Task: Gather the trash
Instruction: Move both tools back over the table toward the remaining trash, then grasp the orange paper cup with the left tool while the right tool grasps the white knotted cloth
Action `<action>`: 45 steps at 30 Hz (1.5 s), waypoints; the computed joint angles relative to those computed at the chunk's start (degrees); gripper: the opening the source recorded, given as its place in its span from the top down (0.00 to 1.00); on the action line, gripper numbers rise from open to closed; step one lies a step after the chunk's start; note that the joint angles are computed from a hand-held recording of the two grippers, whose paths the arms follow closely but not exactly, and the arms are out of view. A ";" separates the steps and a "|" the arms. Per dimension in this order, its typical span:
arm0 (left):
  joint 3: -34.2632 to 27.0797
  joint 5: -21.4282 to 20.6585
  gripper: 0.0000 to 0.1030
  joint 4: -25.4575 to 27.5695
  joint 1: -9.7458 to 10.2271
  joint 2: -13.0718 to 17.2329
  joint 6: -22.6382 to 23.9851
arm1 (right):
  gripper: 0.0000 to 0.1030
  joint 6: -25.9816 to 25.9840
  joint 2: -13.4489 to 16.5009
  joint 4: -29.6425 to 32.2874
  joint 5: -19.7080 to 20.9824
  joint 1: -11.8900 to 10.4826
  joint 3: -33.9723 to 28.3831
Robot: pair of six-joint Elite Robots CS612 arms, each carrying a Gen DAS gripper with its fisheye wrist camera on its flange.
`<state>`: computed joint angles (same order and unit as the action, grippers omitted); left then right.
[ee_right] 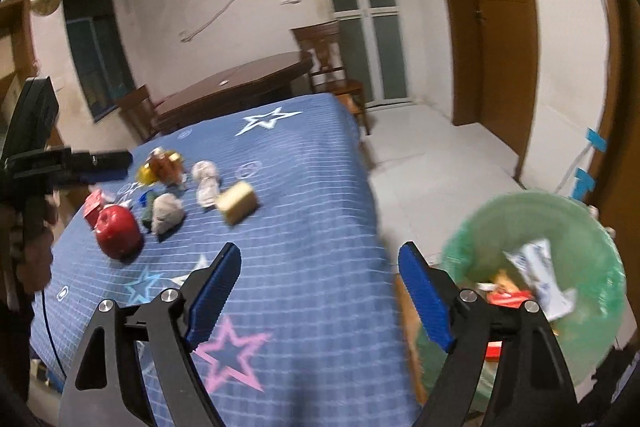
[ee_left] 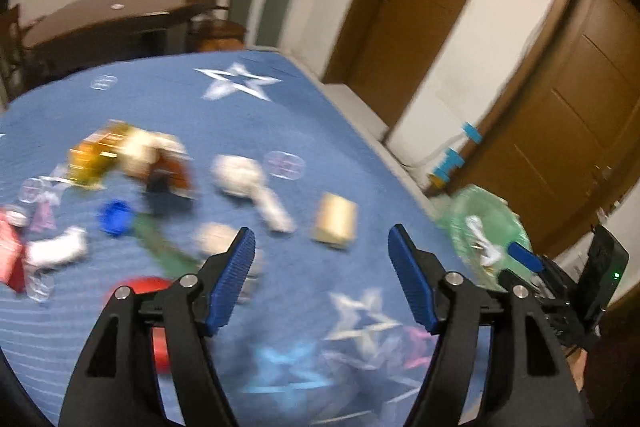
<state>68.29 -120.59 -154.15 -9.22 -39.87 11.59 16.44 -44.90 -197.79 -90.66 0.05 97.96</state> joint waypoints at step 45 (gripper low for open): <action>-28.24 8.32 0.87 12.46 1.37 16.91 21.76 | 0.30 -8.74 12.62 20.97 6.48 3.79 -28.97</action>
